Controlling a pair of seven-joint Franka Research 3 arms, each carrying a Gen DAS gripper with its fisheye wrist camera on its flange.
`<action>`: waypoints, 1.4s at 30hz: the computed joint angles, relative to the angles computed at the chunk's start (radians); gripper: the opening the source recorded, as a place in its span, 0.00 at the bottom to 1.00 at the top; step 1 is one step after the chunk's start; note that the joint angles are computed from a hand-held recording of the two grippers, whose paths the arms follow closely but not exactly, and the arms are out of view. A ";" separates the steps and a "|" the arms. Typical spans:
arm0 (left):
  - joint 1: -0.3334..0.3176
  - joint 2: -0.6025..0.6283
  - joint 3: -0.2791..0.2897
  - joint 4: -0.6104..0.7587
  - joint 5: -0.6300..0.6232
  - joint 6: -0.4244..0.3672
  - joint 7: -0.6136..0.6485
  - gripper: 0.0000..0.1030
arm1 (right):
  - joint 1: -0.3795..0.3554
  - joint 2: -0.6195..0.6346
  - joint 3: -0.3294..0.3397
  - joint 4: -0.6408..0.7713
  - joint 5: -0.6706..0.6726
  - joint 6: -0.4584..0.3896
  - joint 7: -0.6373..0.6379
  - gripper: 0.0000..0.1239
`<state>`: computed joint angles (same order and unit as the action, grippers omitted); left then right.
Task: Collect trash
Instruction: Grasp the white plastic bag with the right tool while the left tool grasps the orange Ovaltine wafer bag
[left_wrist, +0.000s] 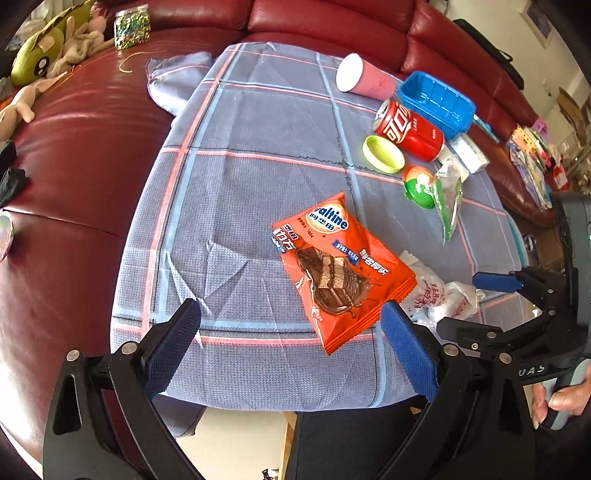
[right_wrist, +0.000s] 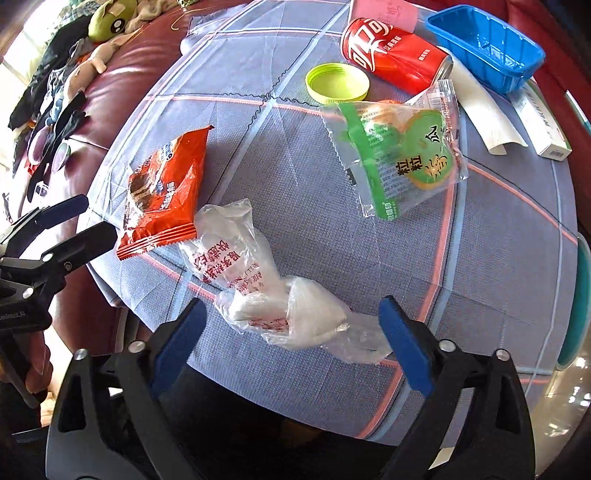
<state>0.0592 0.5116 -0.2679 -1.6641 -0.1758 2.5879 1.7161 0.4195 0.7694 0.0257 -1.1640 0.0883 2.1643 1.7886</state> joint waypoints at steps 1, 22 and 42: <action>0.001 0.006 -0.002 0.009 -0.003 -0.007 -0.001 0.95 | -0.004 0.003 0.001 0.000 0.003 -0.003 -0.003 0.58; -0.107 0.110 -0.018 0.128 0.067 -0.083 -0.012 0.95 | -0.109 -0.201 -0.026 -0.326 0.054 0.166 0.071 0.38; -0.213 0.184 0.056 0.244 0.293 -0.014 -0.290 0.12 | -0.166 -0.294 -0.004 -0.461 0.118 0.264 0.026 0.39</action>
